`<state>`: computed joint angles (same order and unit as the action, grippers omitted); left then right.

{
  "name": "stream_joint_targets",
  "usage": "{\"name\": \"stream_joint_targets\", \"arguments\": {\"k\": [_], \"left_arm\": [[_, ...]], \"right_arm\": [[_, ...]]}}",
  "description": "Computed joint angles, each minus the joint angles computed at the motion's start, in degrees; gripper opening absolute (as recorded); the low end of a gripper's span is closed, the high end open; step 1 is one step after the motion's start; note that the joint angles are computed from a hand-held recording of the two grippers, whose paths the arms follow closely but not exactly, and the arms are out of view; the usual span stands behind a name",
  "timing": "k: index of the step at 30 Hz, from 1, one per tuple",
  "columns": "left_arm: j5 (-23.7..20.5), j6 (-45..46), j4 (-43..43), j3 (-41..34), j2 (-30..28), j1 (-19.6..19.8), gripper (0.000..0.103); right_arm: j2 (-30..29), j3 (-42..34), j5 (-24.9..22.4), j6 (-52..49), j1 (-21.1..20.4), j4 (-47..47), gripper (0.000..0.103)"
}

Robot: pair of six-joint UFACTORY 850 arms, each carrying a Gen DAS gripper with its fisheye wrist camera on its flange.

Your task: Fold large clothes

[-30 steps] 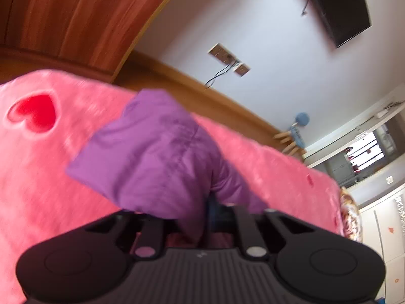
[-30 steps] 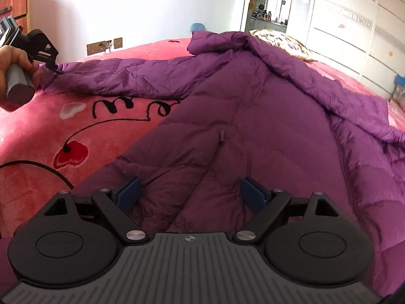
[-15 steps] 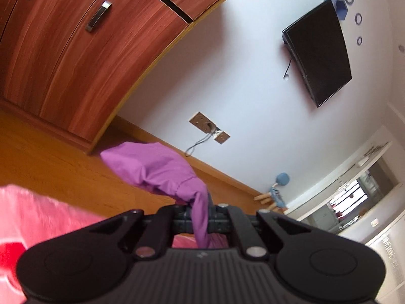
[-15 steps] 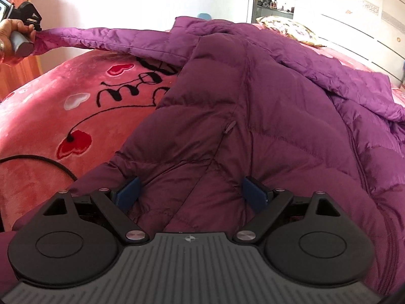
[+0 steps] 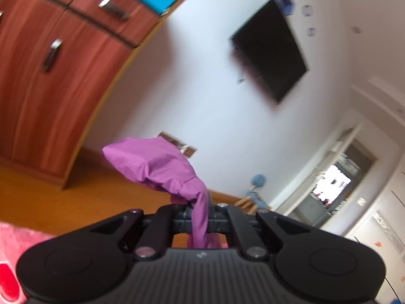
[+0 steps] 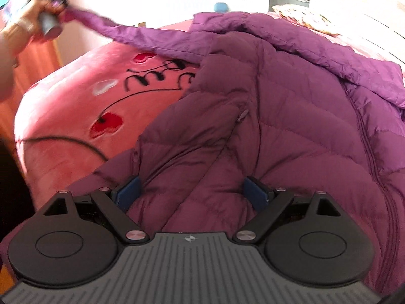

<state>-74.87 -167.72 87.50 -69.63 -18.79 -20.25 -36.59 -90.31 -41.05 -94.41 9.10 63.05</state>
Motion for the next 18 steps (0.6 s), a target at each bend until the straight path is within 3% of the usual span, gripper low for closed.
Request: {"name": "stream_joint_targets", "arguments": {"k": [4, 9, 14, 18], "left_arm": [[-1.34, 6.94, 3.55, -4.31, -1.6, -2.17, 0.001], [0.42, 20.84, 7.96, -12.86, -5.61, -4.6, 0.001], [4.78, 34.14, 11.27, -24.1, -11.39, -6.28, 0.001], [9.48, 46.23, 11.41, -37.14, -18.75, -7.5, 0.001]], "right_arm": [[0.34, 1.04, -3.54, -3.49, -1.62, 0.87, 0.103], [-0.67, -0.06, -7.17, -5.3, -2.98, 1.91, 0.103], [-5.3, -7.78, -17.82, 3.0, -6.1, 1.39, 0.103], [-10.31, -16.33, -23.42, 13.19, -8.87, 4.69, 0.103]]}}
